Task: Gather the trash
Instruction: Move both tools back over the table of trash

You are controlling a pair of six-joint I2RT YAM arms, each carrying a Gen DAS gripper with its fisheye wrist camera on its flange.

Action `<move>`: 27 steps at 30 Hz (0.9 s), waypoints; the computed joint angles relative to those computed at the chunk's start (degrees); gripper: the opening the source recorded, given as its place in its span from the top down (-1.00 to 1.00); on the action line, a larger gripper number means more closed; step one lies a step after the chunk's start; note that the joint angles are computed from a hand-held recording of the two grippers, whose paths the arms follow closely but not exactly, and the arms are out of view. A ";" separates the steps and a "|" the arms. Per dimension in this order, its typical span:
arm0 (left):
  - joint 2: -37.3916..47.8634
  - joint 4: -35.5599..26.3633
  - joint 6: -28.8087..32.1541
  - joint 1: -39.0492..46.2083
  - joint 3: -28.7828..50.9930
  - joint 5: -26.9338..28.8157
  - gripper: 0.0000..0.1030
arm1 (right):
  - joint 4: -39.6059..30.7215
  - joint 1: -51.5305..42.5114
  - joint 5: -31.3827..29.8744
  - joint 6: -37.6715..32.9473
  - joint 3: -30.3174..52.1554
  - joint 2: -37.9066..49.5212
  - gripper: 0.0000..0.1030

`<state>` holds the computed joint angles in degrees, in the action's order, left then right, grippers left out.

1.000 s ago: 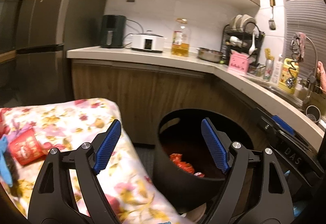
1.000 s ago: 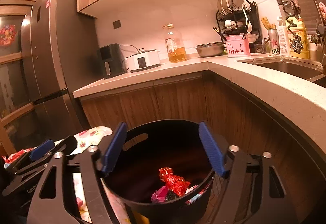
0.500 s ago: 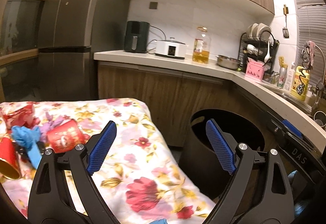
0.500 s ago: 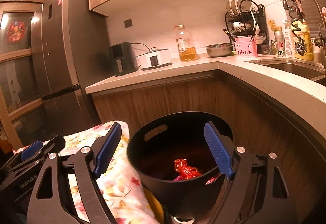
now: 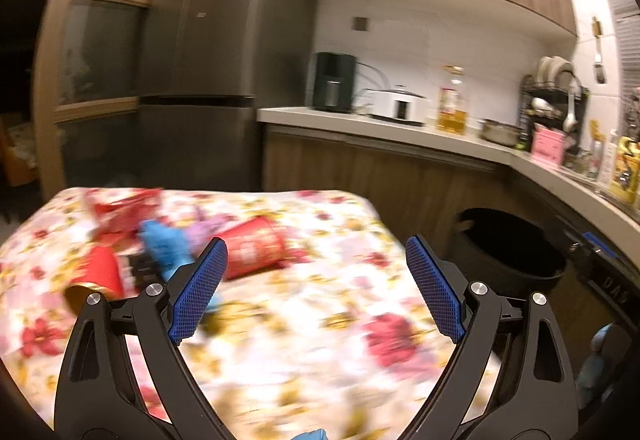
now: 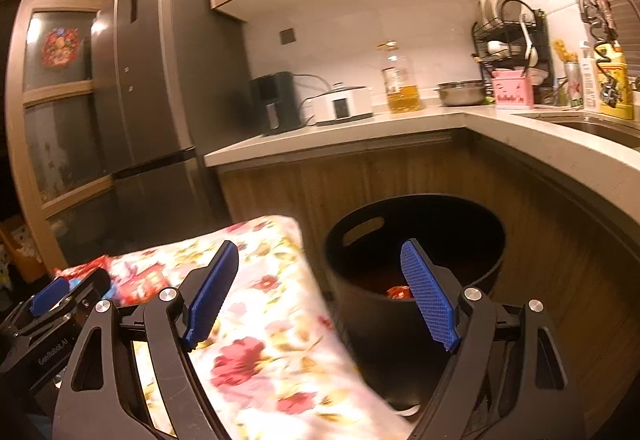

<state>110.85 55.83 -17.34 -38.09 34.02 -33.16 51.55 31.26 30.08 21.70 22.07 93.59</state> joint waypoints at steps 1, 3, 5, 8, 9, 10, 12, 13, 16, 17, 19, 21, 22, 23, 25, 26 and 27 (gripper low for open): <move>-0.46 0.65 -0.17 0.61 -1.24 -0.48 -0.73 | 0.21 0.94 0.00 0.23 0.49 0.80 -0.57; -1.28 3.11 -0.64 2.84 -4.98 -1.44 -0.73 | 0.36 2.61 0.15 0.37 1.72 2.36 -0.57; -1.73 4.57 -1.46 5.38 -7.74 -1.90 -0.73 | 0.91 4.47 0.55 0.37 2.91 4.10 -0.57; -1.67 7.31 -2.72 10.43 -11.71 -1.16 -0.73 | 0.78 7.30 0.80 0.31 5.77 7.01 -0.57; -1.50 8.03 -2.76 11.63 -12.48 -0.86 -0.73 | 0.87 8.12 1.10 0.29 6.28 7.64 -0.57; -1.24 8.88 -2.72 13.11 -13.29 -0.51 -0.73 | 0.77 9.07 1.18 0.20 7.47 8.80 -0.57; -0.96 9.99 -2.52 15.77 -14.36 0.56 -0.73 | 0.60 10.28 1.08 0.33 9.09 10.39 -0.57; -0.70 10.30 -2.47 17.24 -14.62 1.31 -0.73 | 0.48 10.86 0.83 0.49 10.13 11.34 -0.57; 0.52 10.73 -2.18 20.38 -14.36 3.16 -0.73 | -0.64 12.48 0.09 0.35 13.56 13.99 -0.57; 0.81 10.06 -2.20 21.32 -13.92 3.84 -0.73 | -0.72 12.92 -0.07 0.14 14.35 14.74 -0.57; 1.26 8.47 -3.06 23.16 -12.84 6.09 -0.73 | -1.29 14.05 -0.38 -0.57 16.75 16.65 -0.57; 1.67 5.90 -4.13 24.77 -11.22 8.40 -0.73 | -1.70 14.74 -0.61 -1.15 18.63 18.03 -0.57; 1.91 4.81 -4.54 25.57 -10.43 9.42 -0.73 | -1.98 15.09 -0.67 -1.30 19.58 18.73 -0.57; 2.14 4.08 -4.79 26.22 -9.86 10.27 -0.73 | -2.27 15.20 -1.10 -1.46 20.60 19.38 -0.57; 2.94 3.13 -5.26 26.95 -8.89 10.83 -0.73 | -2.61 15.34 -1.87 -1.67 22.54 20.80 -0.57; 3.11 2.08 -5.47 27.56 -8.19 11.80 -0.73 | -2.89 15.38 -2.41 -1.79 23.75 21.64 -0.57; 3.47 1.71 -5.68 27.84 -7.82 12.23 -0.73 | -3.07 15.46 -2.73 -1.84 24.65 22.33 -0.57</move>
<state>114.32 57.54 -23.02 -10.25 26.20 -20.93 48.48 46.72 27.35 19.86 46.72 115.92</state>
